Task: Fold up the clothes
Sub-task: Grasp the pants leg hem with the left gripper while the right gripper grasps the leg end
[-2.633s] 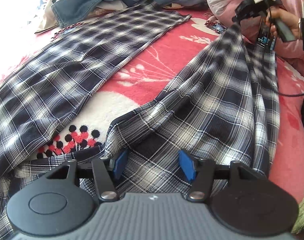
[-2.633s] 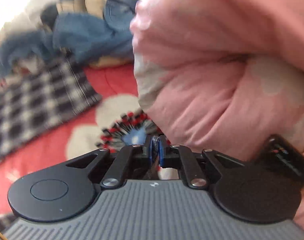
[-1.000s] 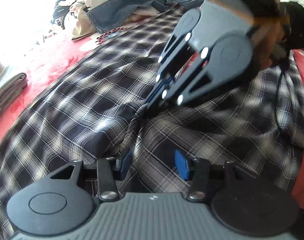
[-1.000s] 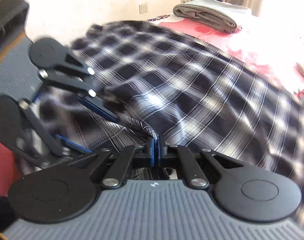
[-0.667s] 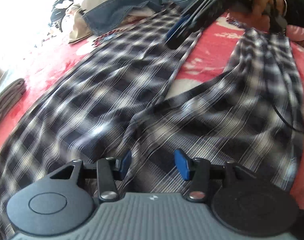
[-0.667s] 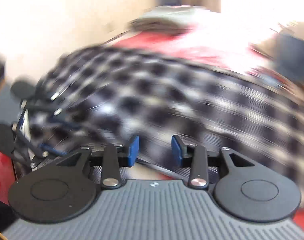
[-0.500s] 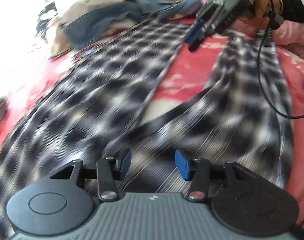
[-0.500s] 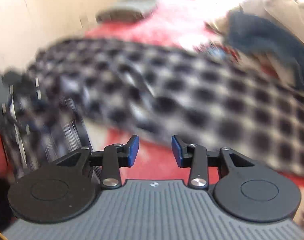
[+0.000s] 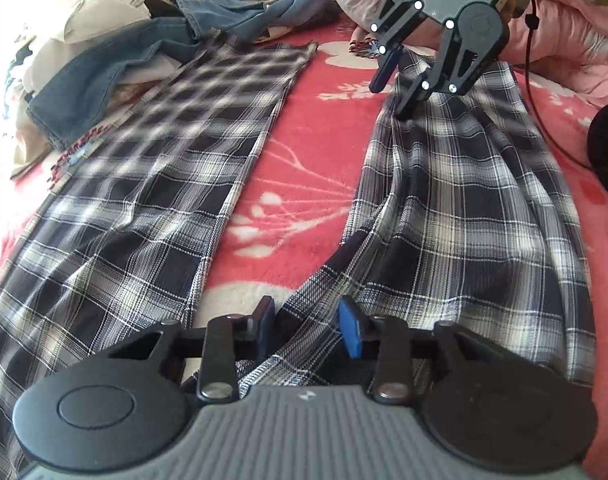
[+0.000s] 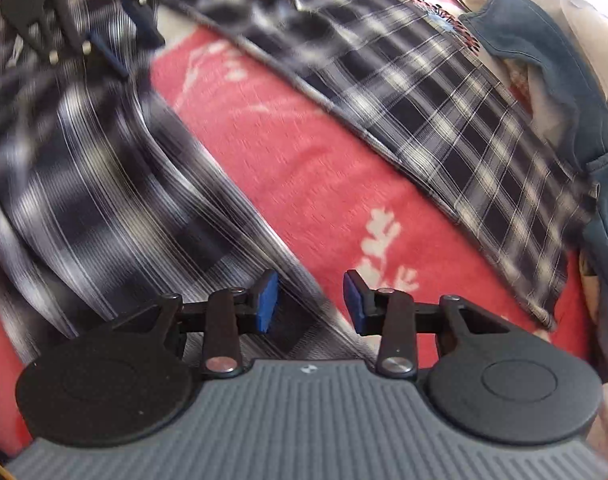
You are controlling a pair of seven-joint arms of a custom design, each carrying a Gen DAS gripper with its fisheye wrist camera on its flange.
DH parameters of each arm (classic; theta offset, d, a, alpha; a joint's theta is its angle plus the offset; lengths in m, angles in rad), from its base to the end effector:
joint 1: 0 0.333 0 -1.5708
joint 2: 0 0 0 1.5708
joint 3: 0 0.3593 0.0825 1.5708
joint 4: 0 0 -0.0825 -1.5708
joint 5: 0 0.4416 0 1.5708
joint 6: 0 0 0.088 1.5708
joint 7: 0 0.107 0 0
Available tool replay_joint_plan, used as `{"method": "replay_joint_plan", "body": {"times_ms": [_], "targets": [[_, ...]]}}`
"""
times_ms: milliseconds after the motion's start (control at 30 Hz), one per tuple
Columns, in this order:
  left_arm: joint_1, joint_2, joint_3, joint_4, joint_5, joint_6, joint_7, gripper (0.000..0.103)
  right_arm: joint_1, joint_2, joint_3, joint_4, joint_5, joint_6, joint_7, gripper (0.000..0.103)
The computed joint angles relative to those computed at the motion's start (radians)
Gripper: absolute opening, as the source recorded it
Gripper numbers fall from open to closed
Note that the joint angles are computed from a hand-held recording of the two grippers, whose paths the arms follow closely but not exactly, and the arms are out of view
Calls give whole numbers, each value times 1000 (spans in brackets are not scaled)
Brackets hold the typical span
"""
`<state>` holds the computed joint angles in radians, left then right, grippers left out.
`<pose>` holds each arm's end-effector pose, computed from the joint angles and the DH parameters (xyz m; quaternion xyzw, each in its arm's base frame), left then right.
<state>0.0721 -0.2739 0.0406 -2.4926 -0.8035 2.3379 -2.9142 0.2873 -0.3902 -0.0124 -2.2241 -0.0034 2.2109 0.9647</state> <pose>0.4854 0.0435 0.4086 -0.2008 0.9303 -0.2889 0.1035 0.4898 0.1373 0.5944 -0.9247 0.3314 -0.1520 0.1096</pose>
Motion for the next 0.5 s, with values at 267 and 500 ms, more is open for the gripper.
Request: {"method": "replay_joint_plan", "body": {"times_ms": [267, 500], "targets": [[0, -43, 16, -35, -59, 9, 13, 4, -17, -41, 6, -19, -8, 8, 15, 3], [5, -51, 26, -24, -127, 23, -72, 3, -70, -74, 10, -61, -75, 146, 211, 2]]}}
